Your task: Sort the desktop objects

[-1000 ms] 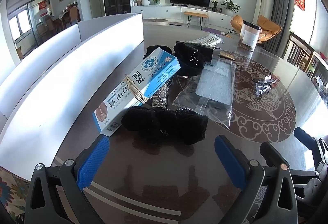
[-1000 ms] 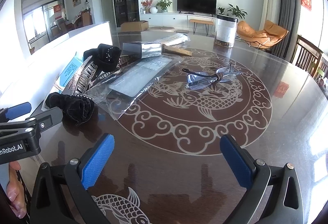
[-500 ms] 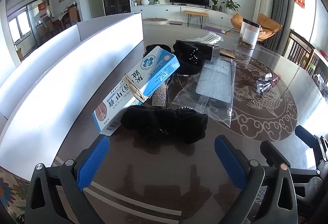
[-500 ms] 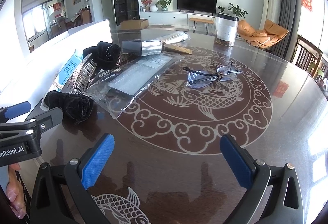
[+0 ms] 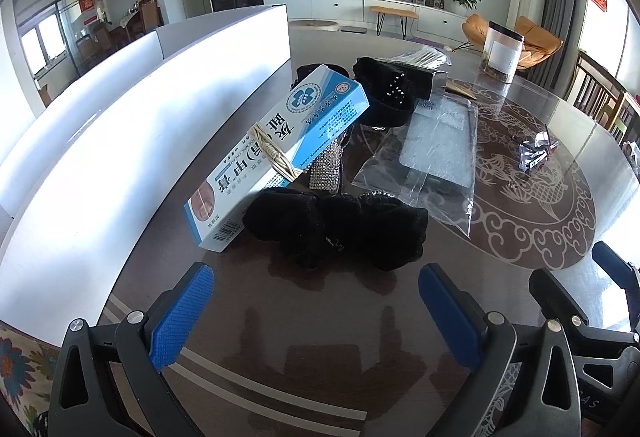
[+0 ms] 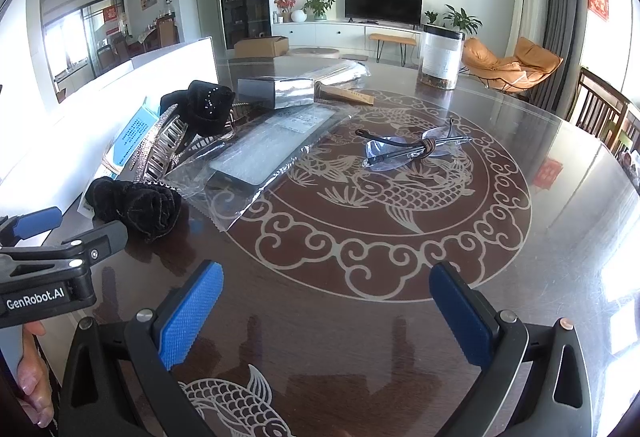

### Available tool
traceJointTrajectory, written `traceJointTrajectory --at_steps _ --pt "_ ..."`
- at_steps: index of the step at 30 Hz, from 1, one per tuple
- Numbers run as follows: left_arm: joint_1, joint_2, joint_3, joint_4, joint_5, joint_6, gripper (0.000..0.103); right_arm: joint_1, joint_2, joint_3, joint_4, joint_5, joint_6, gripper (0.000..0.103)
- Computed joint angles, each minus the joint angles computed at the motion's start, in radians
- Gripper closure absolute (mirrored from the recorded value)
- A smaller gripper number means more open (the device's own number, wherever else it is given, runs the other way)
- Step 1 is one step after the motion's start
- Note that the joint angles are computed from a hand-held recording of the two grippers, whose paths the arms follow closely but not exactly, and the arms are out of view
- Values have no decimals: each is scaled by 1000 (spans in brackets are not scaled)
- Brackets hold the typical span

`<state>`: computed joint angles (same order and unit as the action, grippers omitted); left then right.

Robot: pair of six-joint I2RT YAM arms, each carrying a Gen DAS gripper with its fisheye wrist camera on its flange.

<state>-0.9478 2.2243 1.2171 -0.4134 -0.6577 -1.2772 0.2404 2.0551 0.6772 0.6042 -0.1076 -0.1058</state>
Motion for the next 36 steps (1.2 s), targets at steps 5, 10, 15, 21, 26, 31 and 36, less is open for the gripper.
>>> traceJointTrajectory --at_steps 5,10,15,21,26,31,36 --pt "16 10 1 4 32 2 0 -8 2 0 1 -3 7 0" --pt "22 6 -20 27 45 -9 0 -19 -2 -5 11 -16 17 0" --pt "23 21 1 0 47 -20 0 -26 -3 -4 5 -28 22 0" --pt "20 5 -22 9 44 -38 0 -28 -6 -6 6 -31 23 0" --pt "20 -25 -68 49 41 -57 0 -47 21 80 -143 -106 45 0" --pt "28 -39 -93 89 53 -57 0 -58 69 237 -329 -197 51 0" --pt "29 -38 -95 91 52 -59 0 -4 231 570 -555 -215 84 0"
